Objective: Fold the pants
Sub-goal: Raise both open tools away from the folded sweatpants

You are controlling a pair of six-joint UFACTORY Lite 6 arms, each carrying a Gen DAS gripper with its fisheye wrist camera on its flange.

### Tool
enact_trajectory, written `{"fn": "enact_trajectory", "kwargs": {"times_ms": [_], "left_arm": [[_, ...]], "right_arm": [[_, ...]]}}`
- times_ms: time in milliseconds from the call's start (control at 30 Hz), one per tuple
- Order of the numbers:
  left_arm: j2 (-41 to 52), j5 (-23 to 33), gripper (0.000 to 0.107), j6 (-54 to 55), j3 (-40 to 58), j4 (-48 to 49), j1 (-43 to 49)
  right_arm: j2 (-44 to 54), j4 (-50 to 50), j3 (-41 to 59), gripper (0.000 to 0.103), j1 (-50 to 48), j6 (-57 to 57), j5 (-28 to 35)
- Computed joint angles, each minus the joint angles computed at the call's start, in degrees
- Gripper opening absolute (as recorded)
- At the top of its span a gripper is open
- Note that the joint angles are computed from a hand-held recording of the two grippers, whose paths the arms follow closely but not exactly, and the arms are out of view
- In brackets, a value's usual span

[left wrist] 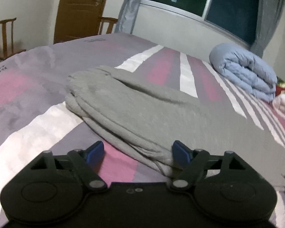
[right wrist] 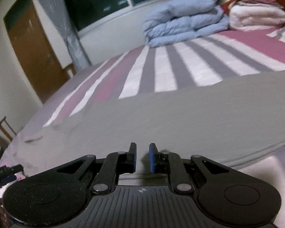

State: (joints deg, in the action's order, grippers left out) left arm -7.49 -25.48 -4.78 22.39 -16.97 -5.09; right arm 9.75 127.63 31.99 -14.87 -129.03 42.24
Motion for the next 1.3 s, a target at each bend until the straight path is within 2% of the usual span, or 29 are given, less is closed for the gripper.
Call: {"fn": "enact_trajectory", "kwargs": {"times_ms": [33,100,200,300,367,433,500,567,667,767,900,967,1100,1133,1167,1233,1300], "left_arm": [[0.4,0.4,0.079,1.9,0.4,-1.3,-0.7],[1.4,1.2,0.08,6.1,1.3,-4.4,-1.9],[1.3,1.0,0.08,9.2,0.9,-5.7,-2.7],[0.4,0.6,0.081,10.8,0.1,-6.5,-3.2],[0.4,0.9,0.081,9.7,0.1,-5.4,-2.8],[0.6,1.3,0.081,8.5,0.5,-4.2,-2.2],[0.9,1.5,0.082,7.5,0.7,-2.8,-1.7],[0.6,1.7,0.082,6.3,0.4,-1.0,-1.0],[-0.9,0.5,0.081,6.8,-0.8,-0.9,-1.0],[-1.8,-0.5,0.079,2.6,-1.5,3.3,-0.2],[-2.7,-1.7,0.076,3.4,-1.8,0.9,-1.2],[-3.4,-3.9,0.076,6.2,-2.3,-1.7,-3.3],[1.0,-4.1,0.077,10.1,1.2,-2.7,-5.8],[2.2,-4.3,0.078,10.3,2.1,-2.7,-6.0],[3.3,-4.5,0.078,9.0,3.3,-1.2,-5.8],[5.6,-3.8,0.078,8.1,7.1,1.0,-4.9],[8.9,-1.1,0.078,10.3,13.4,0.0,-4.4]], "right_arm": [[1.3,0.7,0.5,0.015,1.4,-0.3,-0.4],[3.8,3.6,2.0,0.014,5.0,-3.7,-5.1],[0.9,6.3,-2.5,0.014,4.6,-9.3,-4.2],[-3.7,1.8,-4.5,0.015,2.2,-5.6,-2.9],[-3.8,4.5,-3.2,0.015,4.9,-5.6,-2.4],[-4.1,7.8,-2.6,0.015,9.1,-7.2,-4.9],[0.4,11.3,0.9,0.015,13.6,-9.8,-9.8],[0.1,12.6,0.8,0.015,14.5,-12.1,-10.8],[-4.8,5.3,-3.5,0.015,8.1,-6.1,-3.8],[-8.0,-1.5,-4.1,0.016,2.7,-2.8,-3.7],[-9.3,-10.9,-3.3,0.016,-9.7,3.2,-0.4],[-8.0,-13.3,-1.4,0.016,-16.3,3.8,0.5],[-2.1,-16.5,4.3,0.018,-28.7,7.2,1.9],[-0.5,-16.3,5.7,0.024,-30.8,7.7,1.6],[0.8,-17.6,7.2,0.035,-32.6,9.4,1.4],[2.7,-20.1,9.2,0.048,-36.7,12.5,2.4],[4.0,-21.5,10.6,0.049,-38.8,12.9,3.4]]}}
